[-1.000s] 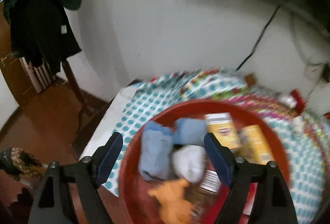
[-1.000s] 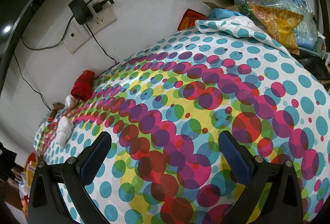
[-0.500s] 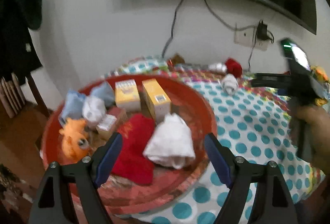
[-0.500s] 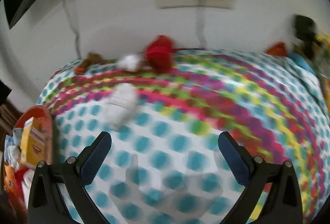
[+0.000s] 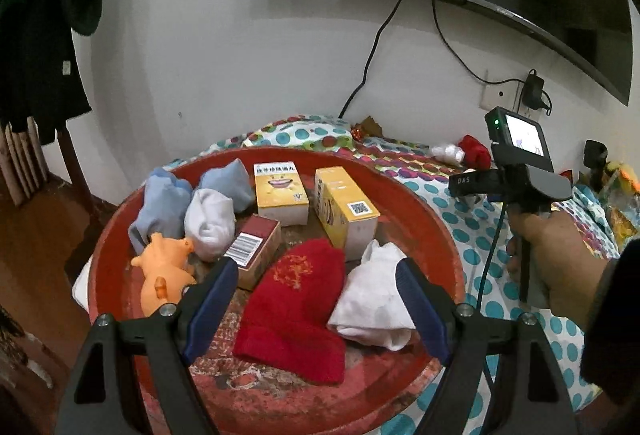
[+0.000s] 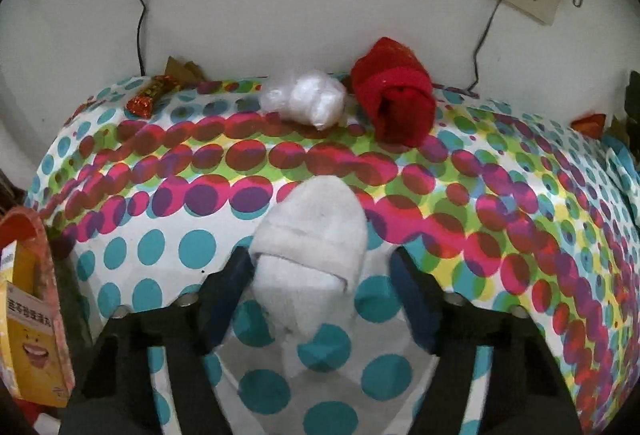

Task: Organize objects
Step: 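Move the right tool to the white sock and grasp it, then carry the white sock with the right tool over the tray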

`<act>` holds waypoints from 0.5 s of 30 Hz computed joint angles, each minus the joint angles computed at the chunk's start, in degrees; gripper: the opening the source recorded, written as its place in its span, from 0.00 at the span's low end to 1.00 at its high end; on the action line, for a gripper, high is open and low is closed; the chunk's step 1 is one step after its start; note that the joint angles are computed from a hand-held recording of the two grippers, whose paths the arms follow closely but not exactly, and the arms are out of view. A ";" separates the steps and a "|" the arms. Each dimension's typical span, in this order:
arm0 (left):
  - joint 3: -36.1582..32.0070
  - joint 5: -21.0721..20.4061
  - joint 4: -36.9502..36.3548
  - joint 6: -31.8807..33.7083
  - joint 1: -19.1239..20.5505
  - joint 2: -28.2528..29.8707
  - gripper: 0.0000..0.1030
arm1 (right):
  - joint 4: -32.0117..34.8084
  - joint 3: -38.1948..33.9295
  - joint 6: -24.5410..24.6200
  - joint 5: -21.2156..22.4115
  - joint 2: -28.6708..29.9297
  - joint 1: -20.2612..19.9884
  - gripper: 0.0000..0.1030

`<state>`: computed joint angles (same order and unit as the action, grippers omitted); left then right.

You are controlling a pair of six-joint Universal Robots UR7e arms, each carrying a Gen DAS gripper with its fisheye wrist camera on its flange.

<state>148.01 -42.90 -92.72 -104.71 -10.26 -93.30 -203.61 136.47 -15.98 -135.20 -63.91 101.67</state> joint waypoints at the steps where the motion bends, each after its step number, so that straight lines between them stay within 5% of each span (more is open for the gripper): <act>1: 0.16 -0.14 -0.29 0.05 0.15 -0.29 0.81 | -0.65 0.25 -0.48 0.32 -0.13 -0.17 0.50; 2: 0.10 -0.27 -0.13 -0.12 0.15 -0.30 0.81 | -1.22 0.43 -1.10 0.47 -0.28 -0.25 0.39; 15: -0.68 -1.52 -2.76 1.67 -1.52 3.15 0.81 | -4.20 6.09 -8.74 -2.83 -6.47 2.51 0.32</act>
